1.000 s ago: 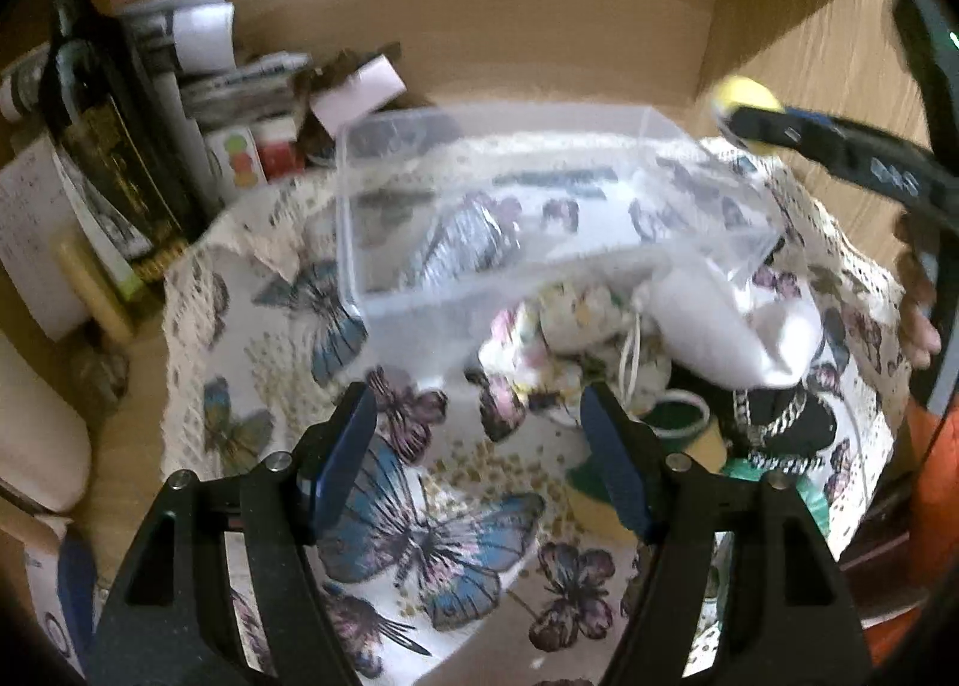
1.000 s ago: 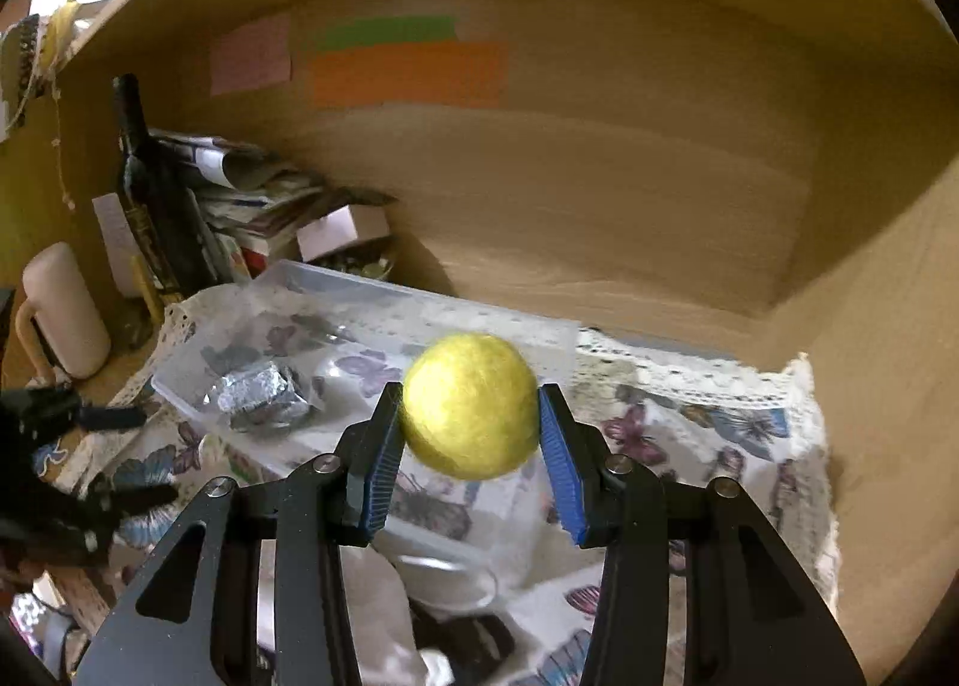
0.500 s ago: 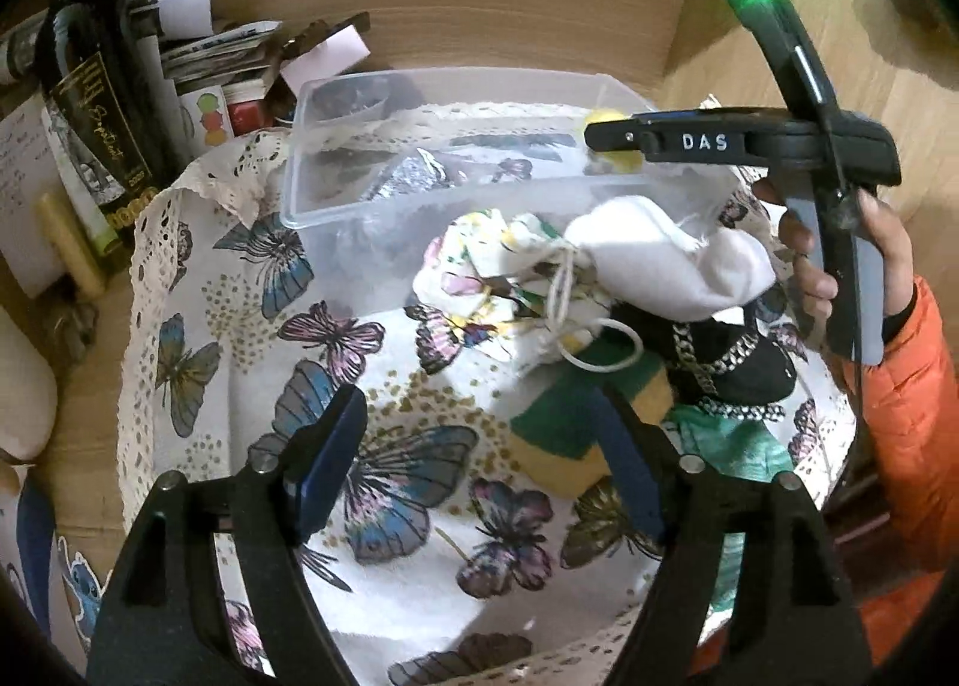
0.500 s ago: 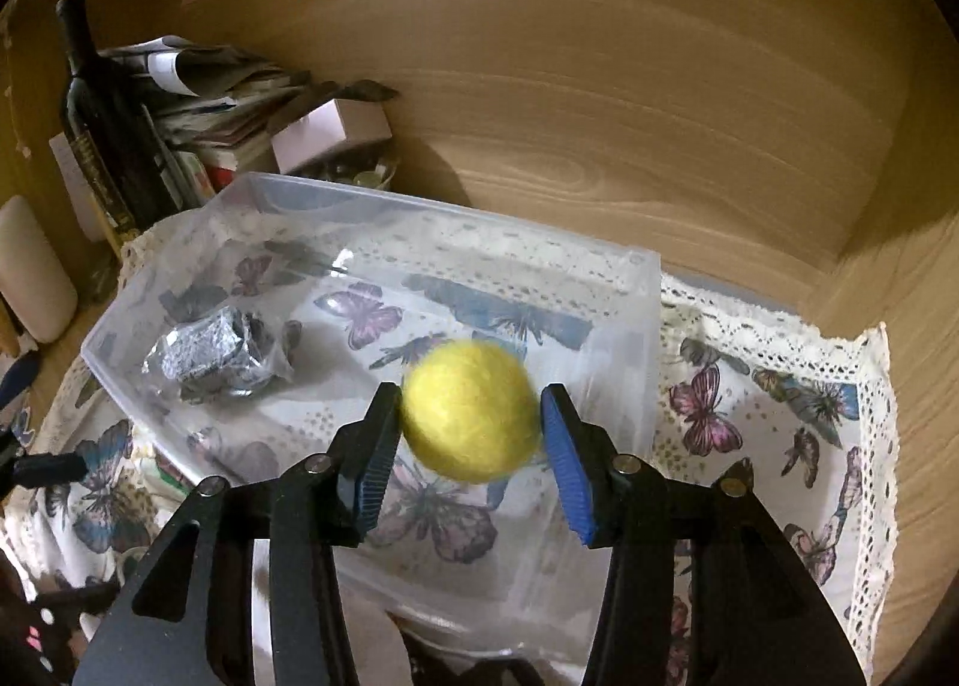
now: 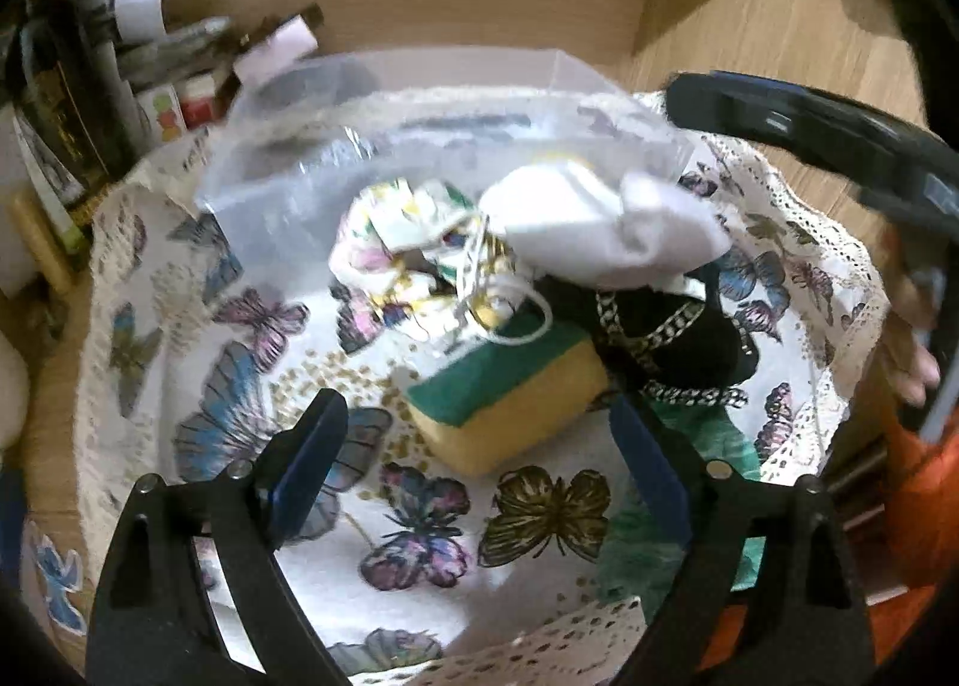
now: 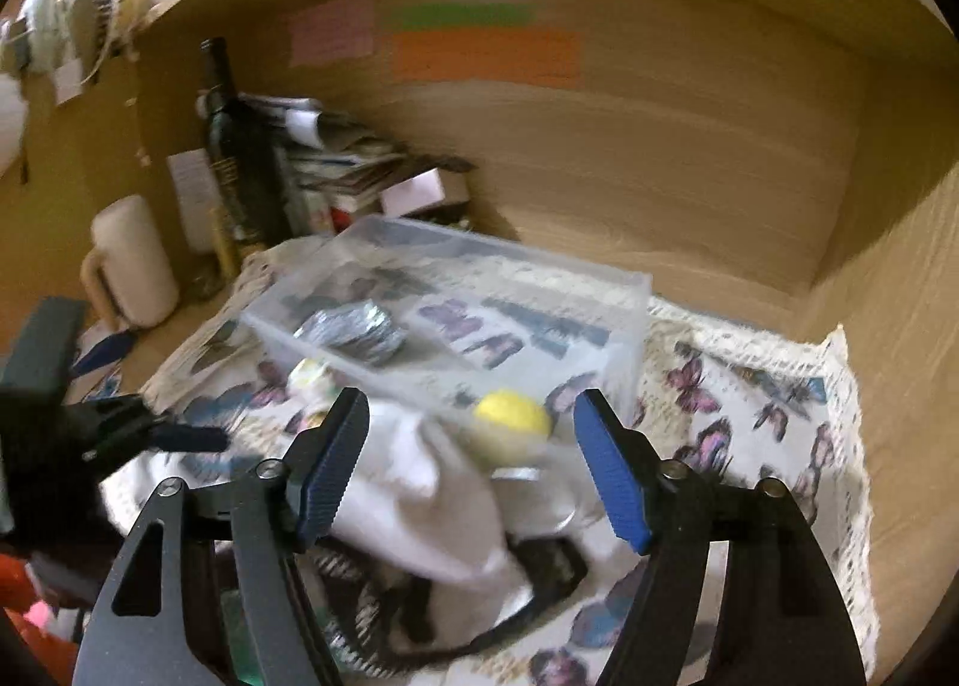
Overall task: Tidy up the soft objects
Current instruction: 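Grasp the yellow-green sponge with the left gripper while the right gripper grasps the white cloth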
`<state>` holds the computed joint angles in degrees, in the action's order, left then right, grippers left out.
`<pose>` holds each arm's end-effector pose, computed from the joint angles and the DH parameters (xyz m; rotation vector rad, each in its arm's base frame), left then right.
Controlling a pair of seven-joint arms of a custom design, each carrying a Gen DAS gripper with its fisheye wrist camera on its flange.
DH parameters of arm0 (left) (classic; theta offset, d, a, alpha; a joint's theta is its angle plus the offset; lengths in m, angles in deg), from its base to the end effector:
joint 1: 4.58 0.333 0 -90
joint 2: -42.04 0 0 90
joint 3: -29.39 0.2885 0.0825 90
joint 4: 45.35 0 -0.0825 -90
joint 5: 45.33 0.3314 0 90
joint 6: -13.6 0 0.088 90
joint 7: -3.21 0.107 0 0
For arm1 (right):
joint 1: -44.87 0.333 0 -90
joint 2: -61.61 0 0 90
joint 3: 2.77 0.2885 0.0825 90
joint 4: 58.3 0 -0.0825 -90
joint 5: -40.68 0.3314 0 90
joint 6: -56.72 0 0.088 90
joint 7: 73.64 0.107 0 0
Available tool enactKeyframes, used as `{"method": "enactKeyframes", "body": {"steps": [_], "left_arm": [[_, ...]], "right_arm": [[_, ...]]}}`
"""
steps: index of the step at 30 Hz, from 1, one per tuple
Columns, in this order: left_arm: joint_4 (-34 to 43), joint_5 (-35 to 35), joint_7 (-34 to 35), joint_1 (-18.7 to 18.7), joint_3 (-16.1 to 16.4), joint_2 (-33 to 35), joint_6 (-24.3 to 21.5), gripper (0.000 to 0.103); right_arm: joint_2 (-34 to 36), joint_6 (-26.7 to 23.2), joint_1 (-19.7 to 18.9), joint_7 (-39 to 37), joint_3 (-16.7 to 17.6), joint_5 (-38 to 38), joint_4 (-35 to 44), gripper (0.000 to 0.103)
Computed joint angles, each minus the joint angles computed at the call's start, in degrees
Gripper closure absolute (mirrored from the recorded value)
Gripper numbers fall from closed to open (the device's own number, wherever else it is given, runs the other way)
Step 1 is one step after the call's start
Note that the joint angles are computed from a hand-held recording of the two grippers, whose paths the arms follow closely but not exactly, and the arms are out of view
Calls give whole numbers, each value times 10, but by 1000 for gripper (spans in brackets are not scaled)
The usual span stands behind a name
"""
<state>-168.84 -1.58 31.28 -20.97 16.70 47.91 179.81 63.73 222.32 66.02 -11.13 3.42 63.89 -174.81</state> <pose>0.4565 -0.2984 0.4217 -1.7628 1.9577 -0.8432 0.5080 0.2357 0.5190 -2.0786 1.0894 -0.4830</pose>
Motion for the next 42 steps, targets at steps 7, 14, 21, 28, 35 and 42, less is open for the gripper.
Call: {"method": "enactKeyframes", "body": {"steps": [7,14,21,28,35,42], "left_arm": [[19,-41,23,0,-1,37,7,13],[21,-17,3,-7,7,40,28,35],[17,48,-54,-15,20,30,23,44],[-16,139,-147,-11,20,-20,10,46],[-41,217,-222,10,-1,-78,-9,46],[-32,273,-263,29,-19,-109,-33,46]], "right_arm": [[-21,-28,4,-69,8,87,-36,32],[12,-41,10,-41,7,60,-23,37],[1,-23,14,-71,13,80,-40,82],[-36,21,17,-94,13,106,-78,94],[-67,54,18,-102,11,136,-96,95],[-81,91,22,-110,7,154,-98,95]]}}
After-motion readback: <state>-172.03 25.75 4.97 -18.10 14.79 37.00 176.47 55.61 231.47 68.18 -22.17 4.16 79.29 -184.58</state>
